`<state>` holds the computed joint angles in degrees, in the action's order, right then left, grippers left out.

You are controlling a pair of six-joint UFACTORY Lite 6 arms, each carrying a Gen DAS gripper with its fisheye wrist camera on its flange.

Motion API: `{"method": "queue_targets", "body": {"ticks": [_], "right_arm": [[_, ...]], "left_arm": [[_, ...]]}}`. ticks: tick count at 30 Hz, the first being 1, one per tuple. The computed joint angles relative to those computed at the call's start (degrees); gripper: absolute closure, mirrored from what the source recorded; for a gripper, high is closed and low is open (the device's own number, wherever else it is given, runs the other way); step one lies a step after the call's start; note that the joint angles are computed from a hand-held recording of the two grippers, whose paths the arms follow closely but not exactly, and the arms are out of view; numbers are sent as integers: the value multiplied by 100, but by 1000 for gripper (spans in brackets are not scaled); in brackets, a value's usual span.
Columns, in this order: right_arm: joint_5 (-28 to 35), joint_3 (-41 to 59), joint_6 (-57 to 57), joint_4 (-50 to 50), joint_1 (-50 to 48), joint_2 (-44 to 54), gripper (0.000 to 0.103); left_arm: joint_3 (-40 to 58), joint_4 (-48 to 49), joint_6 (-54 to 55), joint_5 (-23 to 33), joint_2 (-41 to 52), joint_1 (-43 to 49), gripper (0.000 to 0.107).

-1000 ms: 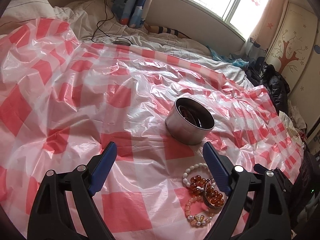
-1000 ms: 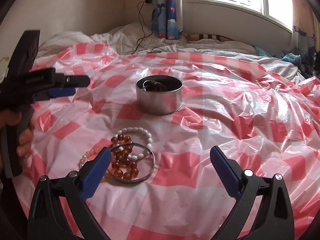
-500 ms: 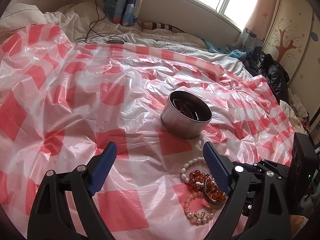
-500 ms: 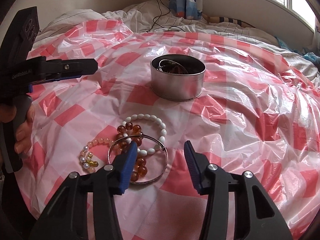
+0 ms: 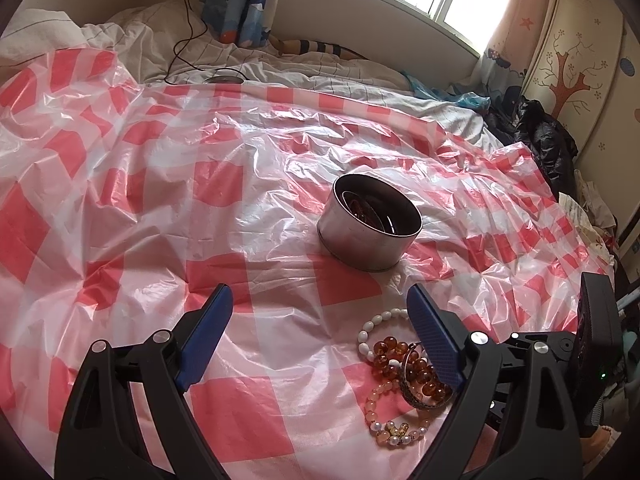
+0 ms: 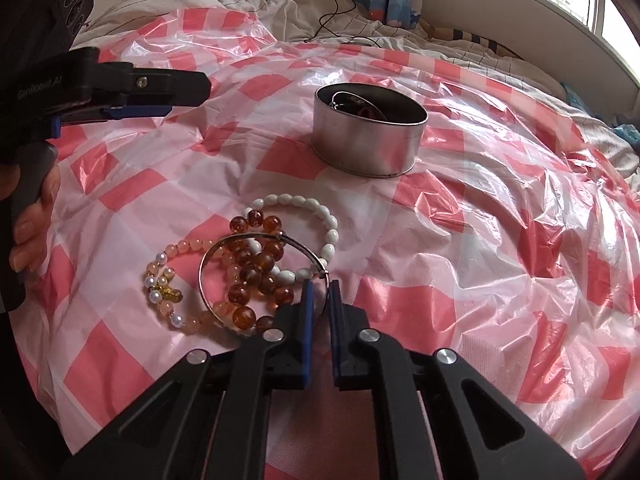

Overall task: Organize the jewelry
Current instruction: 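Hover both open tools over the remaining beaded bracelets, then close the right tool on the thin silver hoop bangle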

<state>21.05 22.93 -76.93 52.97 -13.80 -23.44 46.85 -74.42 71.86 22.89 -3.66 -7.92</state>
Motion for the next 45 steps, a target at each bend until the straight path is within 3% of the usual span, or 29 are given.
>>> {"method": "queue_targets", "body": {"ticks": [10, 12, 13, 14, 15, 18, 23, 27, 30, 34, 40, 45], "right_arm": [[891, 409, -516, 494, -1134, 143, 99], [1450, 562, -814, 795, -1464, 395, 98], [1662, 670, -845, 852, -1569, 583, 81], [1732, 701, -822, 878, -1585, 631, 39], [1742, 660, -925, 1002, -1586, 608, 28], [1473, 598, -840, 825, -1214, 491, 33], [744, 550, -662, 553, -611, 561, 64], [217, 574, -540, 247, -125, 764, 72], [-368, 348, -141, -281, 420, 579, 96], [-522, 111, 303, -739, 456, 121, 97], [537, 320, -172, -409, -1004, -295, 97], [918, 608, -737, 130, -1880, 229, 97]], "left_arm": [[20, 410, -256, -203, 47, -212, 22], [33, 443, -293, -204, 70, -221, 22], [32, 452, -301, -214, 72, -227, 22], [41, 472, -324, -217, 79, -226, 22], [43, 478, -332, -215, 83, -225, 22], [43, 484, -329, -224, 80, -233, 22], [21, 474, -295, -245, 69, -278, 22], [28, 482, -295, -245, 73, -289, 22], [43, 565, -369, -269, 97, -313, 22], [52, 596, -394, -261, 110, -289, 22], [192, 936, -496, 141, 284, -83, 22], [223, 1209, -484, 448, 499, -374, 22]]}}
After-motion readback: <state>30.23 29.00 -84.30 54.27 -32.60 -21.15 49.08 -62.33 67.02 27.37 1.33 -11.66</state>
